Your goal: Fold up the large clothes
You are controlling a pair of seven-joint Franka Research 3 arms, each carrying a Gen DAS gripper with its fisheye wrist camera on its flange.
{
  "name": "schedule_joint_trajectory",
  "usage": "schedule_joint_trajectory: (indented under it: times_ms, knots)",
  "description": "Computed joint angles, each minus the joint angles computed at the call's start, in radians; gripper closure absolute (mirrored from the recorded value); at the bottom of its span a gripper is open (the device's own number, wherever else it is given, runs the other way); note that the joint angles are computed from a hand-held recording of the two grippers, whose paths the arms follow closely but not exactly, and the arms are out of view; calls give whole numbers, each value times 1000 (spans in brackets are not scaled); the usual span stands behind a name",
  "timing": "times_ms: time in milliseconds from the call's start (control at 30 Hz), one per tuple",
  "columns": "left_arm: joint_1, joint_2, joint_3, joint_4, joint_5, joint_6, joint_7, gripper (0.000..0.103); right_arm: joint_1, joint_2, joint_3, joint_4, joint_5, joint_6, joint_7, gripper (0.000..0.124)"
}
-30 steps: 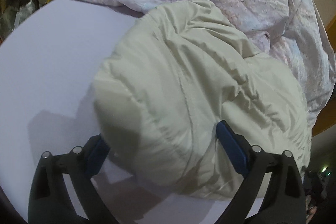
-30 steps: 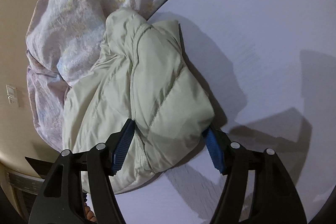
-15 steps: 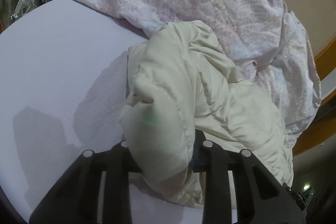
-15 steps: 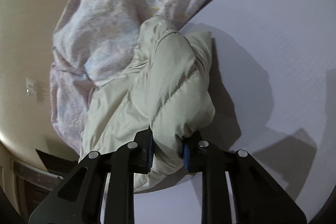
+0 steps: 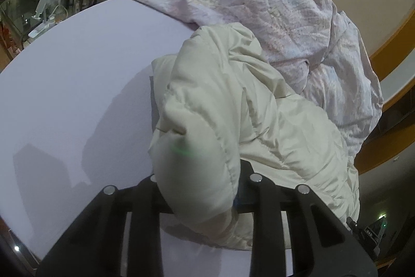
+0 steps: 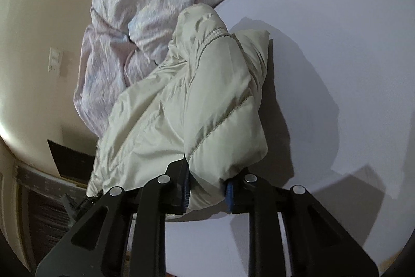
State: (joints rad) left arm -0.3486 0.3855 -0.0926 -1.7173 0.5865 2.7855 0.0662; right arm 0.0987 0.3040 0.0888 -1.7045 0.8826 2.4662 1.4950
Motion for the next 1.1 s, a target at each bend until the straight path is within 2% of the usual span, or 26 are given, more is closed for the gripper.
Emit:
schedule_joint_trajectory:
  times_ms: [67, 133, 167, 200, 233, 267, 300, 333, 433, 633, 767, 867, 933, 1100]
  knots:
    - [-7, -9, 1, -12, 9, -20, 1, 70, 27, -15, -21, -11, -100, 7, 43, 94]
    - [-22, -17, 5, -14, 29, -64, -9, 62, 62, -47, -51, -31, -244, 24, 123, 82]
    - [-31, -25, 13, -21, 53, -75, -32, 54, 83, -72, -66, -55, -323, 59, 169, 76]
    - [-35, -32, 14, -28, 69, -85, -44, 40, 102, -97, -83, -82, -409, 103, 218, 69]
    - [-39, -44, 17, -42, 91, -91, -67, 32, 120, -119, -100, -109, -504, 147, 277, 67]
    - [-40, -54, 17, -55, 110, -91, -88, 21, 155, -146, -132, -139, -670, 208, 389, 67]
    - [-36, -61, 12, -65, 119, -89, -97, 19, 166, -161, -141, -153, -768, 242, 445, 67]
    - [-29, -69, 5, -79, 123, -82, -101, 18, 165, -169, -129, -151, -802, 270, 438, 67]
    - [-19, -80, -9, -103, 135, -62, -116, 12, 146, -122, -53, -73, -711, 263, 268, 68]
    - [-34, -71, -8, -96, 190, -66, -189, 8, 223, 70, 10, 163, -694, 166, 123, 88]
    - [-30, -56, -11, -80, 193, -65, -203, 8, 278, 144, -7, 249, -708, 145, 126, 93]
    - [-22, -47, -5, -88, 188, -6, -229, 8, 321, 185, -42, 290, -764, 131, 162, 93]
    - [-21, -36, 3, -84, 186, 20, -241, 8, 343, 231, -64, 341, -807, 64, 189, 92]
    - [-31, -19, 40, -85, 194, 105, -302, 9, 367, 261, -85, 336, -861, 73, 227, 92]
